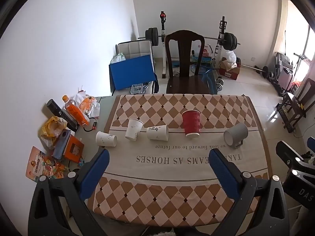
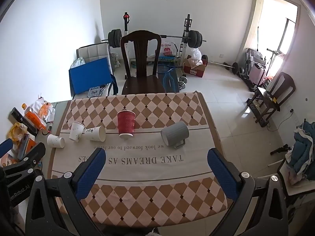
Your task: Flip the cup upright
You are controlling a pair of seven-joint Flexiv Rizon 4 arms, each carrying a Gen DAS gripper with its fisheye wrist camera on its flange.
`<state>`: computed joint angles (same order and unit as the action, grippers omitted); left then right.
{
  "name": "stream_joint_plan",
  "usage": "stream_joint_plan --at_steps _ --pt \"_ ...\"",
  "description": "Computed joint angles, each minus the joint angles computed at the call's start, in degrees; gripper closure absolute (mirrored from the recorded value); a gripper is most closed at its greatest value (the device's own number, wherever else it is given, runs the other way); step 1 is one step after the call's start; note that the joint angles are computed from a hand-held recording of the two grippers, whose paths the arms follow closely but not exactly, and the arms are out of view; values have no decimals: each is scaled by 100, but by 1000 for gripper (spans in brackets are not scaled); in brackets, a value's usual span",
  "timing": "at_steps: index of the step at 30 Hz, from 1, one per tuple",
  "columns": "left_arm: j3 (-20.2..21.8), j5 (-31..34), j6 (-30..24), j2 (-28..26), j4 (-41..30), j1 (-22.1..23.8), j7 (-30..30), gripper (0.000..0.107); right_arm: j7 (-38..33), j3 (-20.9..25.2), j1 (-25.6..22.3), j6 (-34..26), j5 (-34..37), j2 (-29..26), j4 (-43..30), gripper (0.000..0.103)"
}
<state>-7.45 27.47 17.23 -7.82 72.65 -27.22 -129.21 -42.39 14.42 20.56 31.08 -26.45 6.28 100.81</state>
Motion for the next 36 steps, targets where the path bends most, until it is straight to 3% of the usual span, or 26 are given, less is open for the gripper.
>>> stream_joint_plan --at_steps 26,36 --pt "-30 18 -140 -56 -108 -80 -79 4 -33 21 -32 -4 27 96 114 0" --pt "-75 23 106 134 326 -53 -222 4 15 37 6 -72 -6 49 49 0"
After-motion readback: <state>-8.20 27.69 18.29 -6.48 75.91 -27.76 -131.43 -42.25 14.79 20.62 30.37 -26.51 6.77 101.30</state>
